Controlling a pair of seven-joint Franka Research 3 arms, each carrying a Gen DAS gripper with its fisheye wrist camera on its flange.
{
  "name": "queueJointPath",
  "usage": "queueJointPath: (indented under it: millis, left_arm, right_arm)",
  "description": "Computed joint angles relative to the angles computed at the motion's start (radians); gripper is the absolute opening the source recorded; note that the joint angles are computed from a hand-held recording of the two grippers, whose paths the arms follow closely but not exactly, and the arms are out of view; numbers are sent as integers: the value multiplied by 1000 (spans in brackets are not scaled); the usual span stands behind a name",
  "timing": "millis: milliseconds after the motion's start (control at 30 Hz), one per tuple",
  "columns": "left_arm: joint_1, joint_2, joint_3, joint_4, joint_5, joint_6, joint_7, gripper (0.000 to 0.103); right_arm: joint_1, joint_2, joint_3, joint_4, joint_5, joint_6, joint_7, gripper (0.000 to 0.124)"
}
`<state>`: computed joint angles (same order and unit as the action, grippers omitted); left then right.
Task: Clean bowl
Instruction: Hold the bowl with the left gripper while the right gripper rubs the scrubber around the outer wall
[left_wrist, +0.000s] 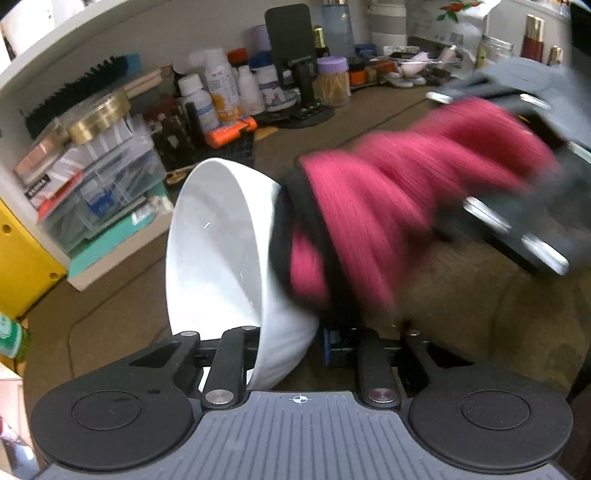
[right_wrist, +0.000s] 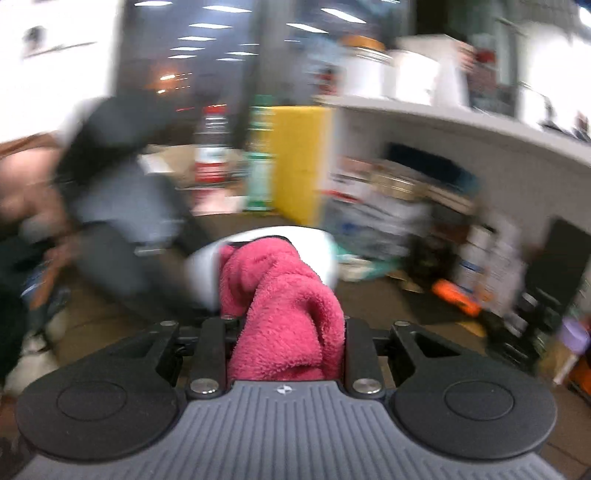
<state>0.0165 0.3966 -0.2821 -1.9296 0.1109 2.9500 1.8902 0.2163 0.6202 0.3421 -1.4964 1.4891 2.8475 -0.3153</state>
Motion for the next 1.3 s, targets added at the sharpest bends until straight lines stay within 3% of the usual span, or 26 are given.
queueJointPath:
  millis: [100,167,200,333,400,533,600,667,800,900,933,1000,1133,1300]
  left_arm:
    - [-139,14,166,32,142,-11,-175,31]
    - [-189,31,229,54,231,-23,-267,35]
    - [-191,37,234,59,255,-23,-289,34]
    - [-149,21,179,33,291,-17,-276,16]
    - [-95,-2,109,6,254,-22,-203,14]
    - [89,-41,-118,-49,1,-42,72,13]
    - [98,-55,-141,-71,-62,-36,124,13]
    - [69,-59,-114,-78,-84,-27,128,13]
    - [46,-58,-95,-78,-125,-21,150,14]
    - [42,-57,-91,-71,-149,-28,171,14]
    - [36,-59,-86,-71,-149,-29,176,14]
    - [28,-57,-77,-68,-151,-29,182,14]
    - [14,-62,-62,-78,-155,-16,169,14]
    - [-2,-53,-46,-68,-141,-4,132,14]
  right_arm:
    - [-5,50,2,51,21,20,30,27]
    - [-9,75,7,75,37,36,36,27]
    - [-12,83,8,80,39,43,40,27]
    - [-22,106,12,105,35,71,49,27]
    - [-33,100,21,98,40,75,27,27]
    - [-36,79,27,82,72,91,-64,27]
    - [-27,66,22,67,73,90,-101,27]
    - [-24,33,17,22,53,60,-120,27]
    - [-41,-145,-9,-221,-29,-107,-181,27]
    - [-40,-256,-53,-360,-102,-250,-156,27]
    - [-34,-277,-63,-388,-97,-262,-168,27]
    - [-11,-297,-81,-409,-55,-236,-206,27]
    - [19,-230,-110,-313,37,-193,-181,27]
    - [26,-83,-105,-114,115,-92,-36,27]
